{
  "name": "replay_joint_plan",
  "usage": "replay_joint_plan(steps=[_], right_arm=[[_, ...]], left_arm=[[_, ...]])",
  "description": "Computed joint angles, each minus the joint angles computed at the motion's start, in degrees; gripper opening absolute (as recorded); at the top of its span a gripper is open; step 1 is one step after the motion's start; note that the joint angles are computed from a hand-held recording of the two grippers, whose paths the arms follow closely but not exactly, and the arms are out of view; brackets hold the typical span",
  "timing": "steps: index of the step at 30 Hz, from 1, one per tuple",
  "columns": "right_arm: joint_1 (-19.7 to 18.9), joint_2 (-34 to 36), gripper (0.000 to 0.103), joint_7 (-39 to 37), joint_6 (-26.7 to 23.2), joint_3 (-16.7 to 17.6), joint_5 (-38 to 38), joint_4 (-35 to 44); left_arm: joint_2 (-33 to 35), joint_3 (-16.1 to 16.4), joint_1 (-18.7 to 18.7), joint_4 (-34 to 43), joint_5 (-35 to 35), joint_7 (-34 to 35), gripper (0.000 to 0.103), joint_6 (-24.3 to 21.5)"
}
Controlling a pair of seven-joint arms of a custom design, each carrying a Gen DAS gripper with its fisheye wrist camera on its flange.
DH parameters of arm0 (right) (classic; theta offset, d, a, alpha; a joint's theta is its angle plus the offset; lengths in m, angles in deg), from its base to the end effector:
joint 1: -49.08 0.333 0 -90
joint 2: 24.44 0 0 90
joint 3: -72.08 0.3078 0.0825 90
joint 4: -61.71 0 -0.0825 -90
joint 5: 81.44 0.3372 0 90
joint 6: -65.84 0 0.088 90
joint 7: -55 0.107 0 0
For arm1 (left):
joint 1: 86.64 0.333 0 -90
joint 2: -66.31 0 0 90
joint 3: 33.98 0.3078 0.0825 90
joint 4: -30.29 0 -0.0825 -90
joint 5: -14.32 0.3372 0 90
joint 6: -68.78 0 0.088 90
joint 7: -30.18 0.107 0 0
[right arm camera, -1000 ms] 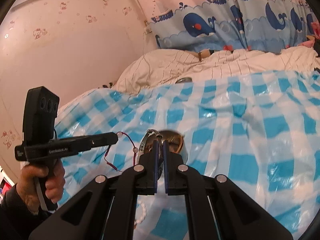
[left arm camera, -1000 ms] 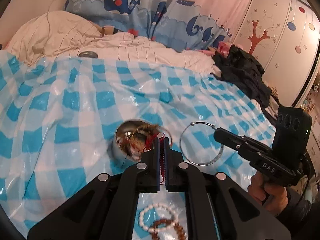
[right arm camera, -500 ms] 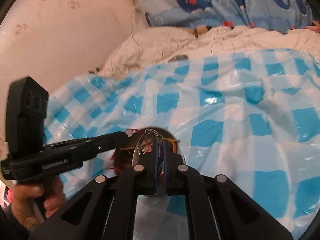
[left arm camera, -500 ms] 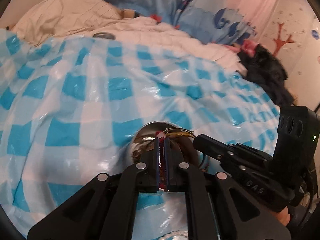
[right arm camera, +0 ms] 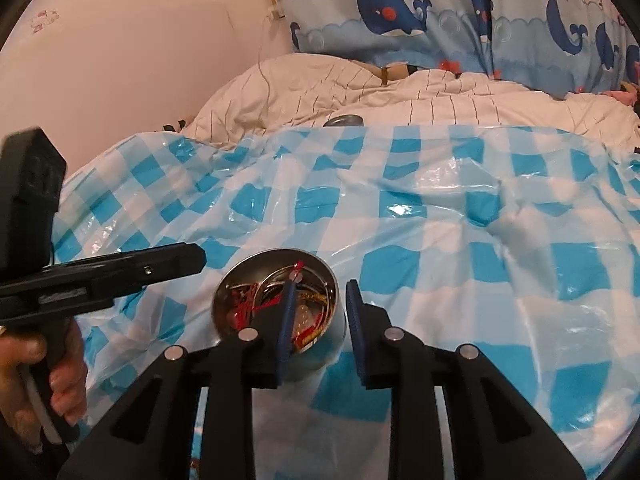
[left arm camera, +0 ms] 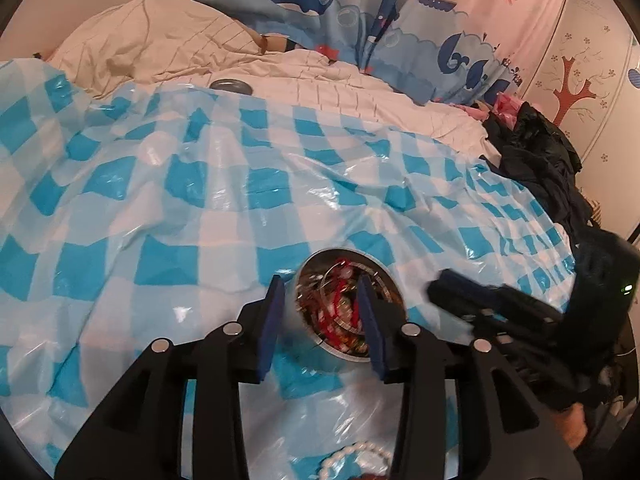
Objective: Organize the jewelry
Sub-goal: 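Carry the silver bangle and red string into the tin and open both tools, then close the left tool on the white-bead bracelet while the right grasps the brown-bead bracelet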
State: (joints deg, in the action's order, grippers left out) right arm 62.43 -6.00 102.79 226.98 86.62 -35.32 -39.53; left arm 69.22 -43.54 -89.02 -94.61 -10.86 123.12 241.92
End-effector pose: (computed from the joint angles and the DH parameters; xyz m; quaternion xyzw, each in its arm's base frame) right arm 0.5883 0.2500 0.4716 -0.7785 0.4603 -0.0786 0.4194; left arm 0.5435 -0.0811 0.4765 -0.7003 0.5968 -0.3579 0.1593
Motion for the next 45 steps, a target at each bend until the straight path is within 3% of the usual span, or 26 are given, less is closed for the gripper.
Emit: replay_joint_plan(steps=[4,10,13,20,23,29,40,45], right_arm=[[-2.0,-6.5,0.028,-4.8,-2.3,0.3,6.7,-7.1],[-1.3,-12.6,0.030,-11.1,-9.2,-3.3,17.8,-15.1],[0.4,-11.8,0.030,-9.3,-12.3,-5.3,17.4,-14.8],[3.9,-12.9,0.030,-12.0,-10.9,-6.0,15.2,-16.3],[4.3,-12.5,0.030,-12.2,-11.0,-6.3,15.0,-16.4],[4.1,-12.1,0.030,-12.5,-11.4,-6.5,15.7,-16.3],[4.0,-12.0,0.034,-12.4,-11.4,-6.5,15.4,-16.3],[3.9,-11.9,0.035,-12.6,-11.5,-6.5,15.7,-16.3]], left_arm=[[-2.6,0.8,-0.2,-3.0,3.5,-1.3,0.037,-1.6],[-6.2,1.2,-2.4,-8.2,3.7,2.5,0.037,-5.0],[-7.5,1.5,-4.0,-11.0,2.9,4.5,0.037,-6.3],[-7.1,0.8,-3.9,-14.0,12.3,-1.8,0.037,-6.1],[-6.6,0.0,-3.4,-13.6,19.5,-6.1,0.037,-6.3],[-5.9,-0.1,-3.5,-12.5,25.3,-9.9,0.037,-6.9],[-5.5,0.0,-3.5,-12.2,29.5,-12.7,0.038,-7.3],[-4.9,-0.4,-2.9,-11.6,38.3,-18.6,0.039,-8.0]])
